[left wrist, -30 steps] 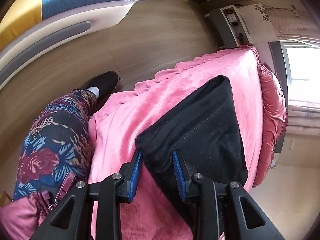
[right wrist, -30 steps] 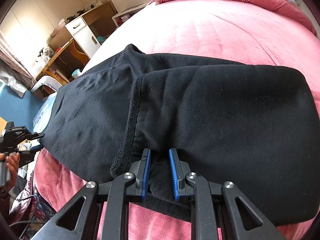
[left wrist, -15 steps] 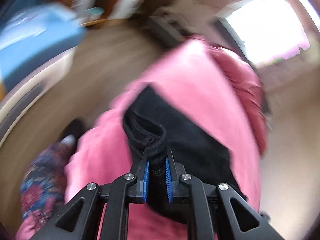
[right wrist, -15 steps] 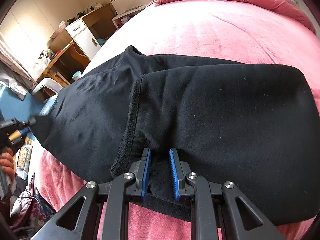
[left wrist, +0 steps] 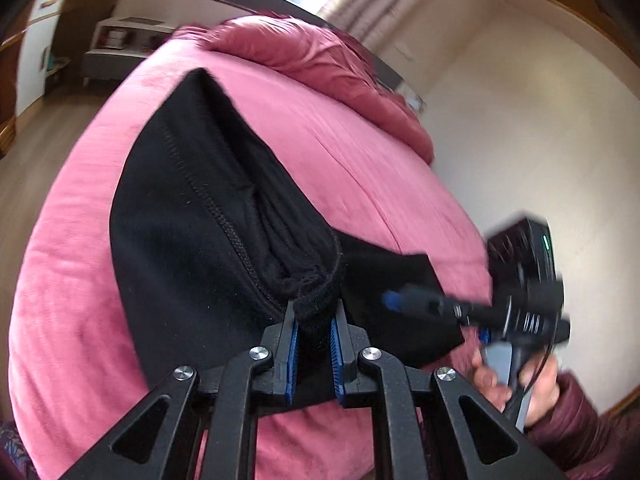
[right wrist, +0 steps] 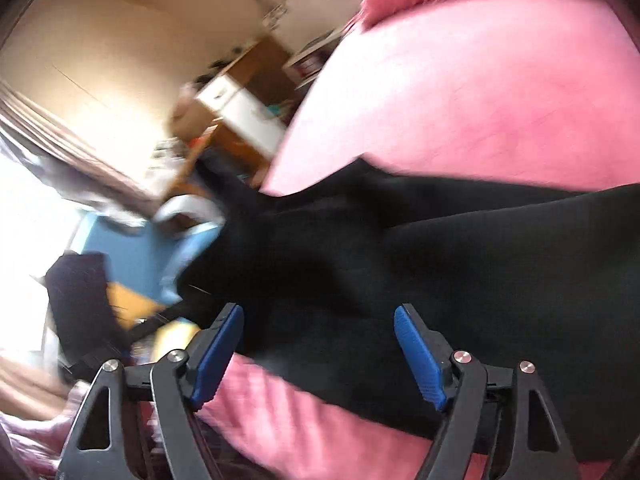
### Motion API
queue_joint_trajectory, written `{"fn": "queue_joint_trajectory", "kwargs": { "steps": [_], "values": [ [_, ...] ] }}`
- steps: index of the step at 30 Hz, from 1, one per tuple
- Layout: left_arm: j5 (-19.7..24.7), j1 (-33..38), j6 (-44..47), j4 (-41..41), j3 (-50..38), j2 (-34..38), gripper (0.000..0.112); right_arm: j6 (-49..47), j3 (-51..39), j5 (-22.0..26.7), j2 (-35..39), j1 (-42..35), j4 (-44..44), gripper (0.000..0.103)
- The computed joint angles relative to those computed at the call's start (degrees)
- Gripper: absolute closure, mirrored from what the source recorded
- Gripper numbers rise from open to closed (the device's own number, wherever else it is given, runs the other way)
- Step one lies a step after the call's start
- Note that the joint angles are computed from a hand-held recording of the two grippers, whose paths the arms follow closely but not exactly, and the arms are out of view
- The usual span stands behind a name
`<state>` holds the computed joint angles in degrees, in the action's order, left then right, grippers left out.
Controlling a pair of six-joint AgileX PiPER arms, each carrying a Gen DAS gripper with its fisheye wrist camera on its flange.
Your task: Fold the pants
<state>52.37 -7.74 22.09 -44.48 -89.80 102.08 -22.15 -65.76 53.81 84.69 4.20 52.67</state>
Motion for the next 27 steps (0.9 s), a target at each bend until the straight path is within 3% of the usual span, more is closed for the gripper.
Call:
{"fn": "queue_joint_trajectory", "kwargs": {
  "steps": [4, 11, 13, 14, 15, 17, 21, 24, 27],
  "values": [
    [-0.20, -1.11, 0.88, 1.10, 1.15, -0.29, 0.099, -3.81, -4.70, 4.20, 8.43, 1.26, 10.15, 0.025],
    [-0.40, -2.35, 1.60, 2.68, 1.35, -0.83, 0.099, 0.87, -17.18, 5.66, 19.76, 5.88, 9.41, 0.026],
    [-0.49, -2.65, 1.60, 3.04, 1.02, -0.79, 0.099, 3.45, -21.27, 6.02, 22.34, 7.74, 6.03, 0.046],
    [-0.54, -2.64, 1.51, 3.26, 0.84, -0.75, 0.099, 5.57, -24.21, 6.69, 23.86, 9.01, 2.81, 0.071],
    [0.12, -2.66, 0.86, 4.82, -0.05, -0.66, 0.099, 8.03, -26.92, 7.36, 24.98, 10.25, -1.39, 0.081],
    [2.94, -0.61, 2.14, 2.95, -1.04, -0.47, 0.096, 9.42, -29.73, 7.91, 25.92, 12.06, -5.47, 0.088],
    [9.61, 9.39, 9.05, -14.33, 2.00, -1.65, 0.087, 9.42, -29.81, 6.53, 23.59, 12.27, -6.18, 0.089],
    [10.60, 15.45, 8.29, -19.51, 2.95, -1.39, 0.086, 9.03, -28.85, 5.84, 21.28, 10.85, -4.35, 0.089],
    [8.00, 18.18, 4.46, -17.51, 2.75, -1.30, 0.086, 8.61, -27.81, 5.89, 18.37, 10.19, -3.81, 0.089]
  ]
}}
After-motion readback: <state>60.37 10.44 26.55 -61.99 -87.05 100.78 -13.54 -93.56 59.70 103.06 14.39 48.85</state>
